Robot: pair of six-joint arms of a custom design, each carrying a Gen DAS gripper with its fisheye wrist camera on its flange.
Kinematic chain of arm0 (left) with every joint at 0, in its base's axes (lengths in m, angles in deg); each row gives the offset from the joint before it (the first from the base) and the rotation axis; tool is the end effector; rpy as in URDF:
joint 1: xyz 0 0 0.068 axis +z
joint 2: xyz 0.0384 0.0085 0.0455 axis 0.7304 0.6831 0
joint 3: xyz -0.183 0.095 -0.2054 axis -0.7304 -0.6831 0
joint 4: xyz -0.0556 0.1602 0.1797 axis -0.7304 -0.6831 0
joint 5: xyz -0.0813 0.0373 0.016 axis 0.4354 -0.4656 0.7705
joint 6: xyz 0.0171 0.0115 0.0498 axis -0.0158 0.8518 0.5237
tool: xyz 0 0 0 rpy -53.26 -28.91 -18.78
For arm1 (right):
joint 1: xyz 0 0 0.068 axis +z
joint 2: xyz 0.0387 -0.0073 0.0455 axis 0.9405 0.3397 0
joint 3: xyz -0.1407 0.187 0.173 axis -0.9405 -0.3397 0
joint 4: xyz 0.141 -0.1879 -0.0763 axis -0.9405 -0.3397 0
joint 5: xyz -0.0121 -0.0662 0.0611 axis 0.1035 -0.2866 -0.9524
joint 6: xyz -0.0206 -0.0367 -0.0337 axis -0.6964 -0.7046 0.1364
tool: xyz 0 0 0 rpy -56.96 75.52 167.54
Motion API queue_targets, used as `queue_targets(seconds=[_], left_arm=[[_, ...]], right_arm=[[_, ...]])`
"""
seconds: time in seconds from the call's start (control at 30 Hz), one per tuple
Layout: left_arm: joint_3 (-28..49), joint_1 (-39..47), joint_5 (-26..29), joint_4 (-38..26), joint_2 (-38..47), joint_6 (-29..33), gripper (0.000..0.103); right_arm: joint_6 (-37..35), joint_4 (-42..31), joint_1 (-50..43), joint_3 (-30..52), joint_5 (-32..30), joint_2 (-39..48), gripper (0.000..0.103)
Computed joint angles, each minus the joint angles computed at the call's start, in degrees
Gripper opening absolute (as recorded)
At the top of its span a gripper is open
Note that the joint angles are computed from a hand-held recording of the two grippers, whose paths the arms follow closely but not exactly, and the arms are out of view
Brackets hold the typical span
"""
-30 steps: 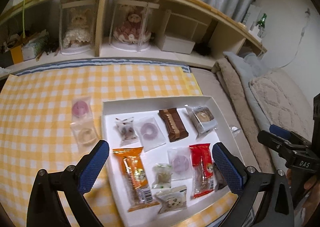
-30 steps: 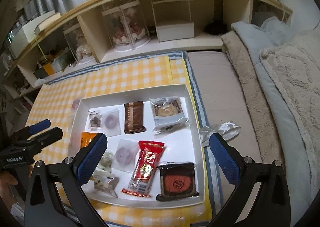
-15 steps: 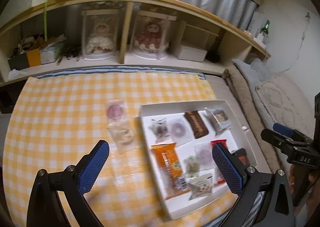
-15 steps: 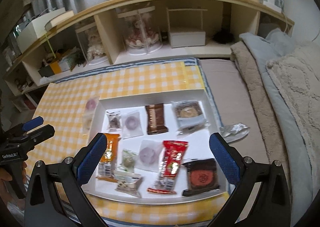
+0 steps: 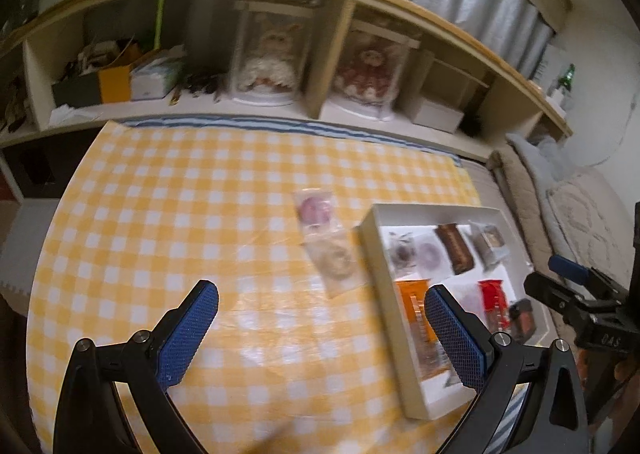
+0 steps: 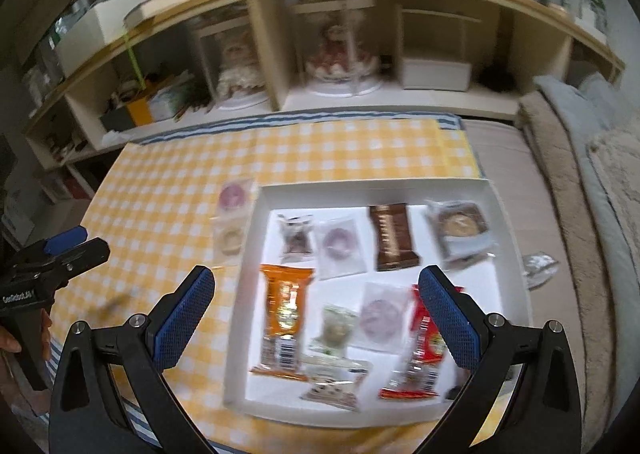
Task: Organize snacks
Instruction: 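Withdraw both tools from the tray toward the two clear ring packets, then grasp the pink-ring clear packet with the left tool while the right tool grasps the beige-ring packet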
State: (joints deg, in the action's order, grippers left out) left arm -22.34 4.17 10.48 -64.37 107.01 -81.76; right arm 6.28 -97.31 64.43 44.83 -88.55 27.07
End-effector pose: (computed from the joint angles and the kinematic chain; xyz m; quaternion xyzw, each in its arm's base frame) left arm 0.1431 -0.1122 0.2800 -0.1376 0.9201 -0.0898 0.3556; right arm 0.1875 -0.0035 0.2715 -0.1858 0.9298 0.1482 0.2812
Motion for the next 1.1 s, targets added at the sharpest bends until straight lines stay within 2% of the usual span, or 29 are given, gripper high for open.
queue_targets(seconds=[0.13,0.33,0.47,0.63,0.7,0.73,0.77,0.83,0.9,0.97,1.1], left_arm=[[-3.82,7.54,5.11,3.46,-2.24,5.49,0.103],[-9.14,21.54,15.61,11.76,-1.94,17.38,0.103],[-9.55,30.6,23.64,18.13,3.91,23.25,0.103],[-3.23,36.32,31.16,22.39,16.89,28.61,0.103],[0.24,36.41,32.13,22.86,22.04,29.75,0.103],[2.88,36.25,32.64,22.81,25.46,30.22,0.103],[4.8,36.25,33.08,22.92,28.0,30.56,0.103],[9.57,35.65,33.34,22.62,33.84,30.83,0.103],[13.29,34.16,32.33,22.34,38.4,30.31,0.103],[17.25,32.74,30.56,21.83,43.22,30.6,0.103],[25.09,30.8,27.4,19.61,52.03,30.97,0.103]], right_arm=[[5.66,4.18,9.2,-3.01,3.88,-1.27,0.103],[12.61,13.6,24.1,-8.19,12.01,-0.97,0.103],[14.45,20.23,31.92,-10.38,18.33,2.01,0.103],[11.52,26.95,38.4,-11.59,26.33,7.47,0.1],[9.15,29.01,39.03,-11.72,26.6,9.61,0.083],[8.34,29.67,39.16,-11.67,26.49,10.56,0.07],[7.54,30.82,39.6,-11.91,27.12,11.63,0.064],[5.84,33.81,40.18,-12.74,28.05,13.02,0.058],[3.13,36.77,40.51,-13.65,27.48,14.14,0.041],[0.78,40.35,40.61,-14.97,27.87,14.98,0.019],[-1.27,43.35,39.3,-16.13,26.24,16.26,0.014]])
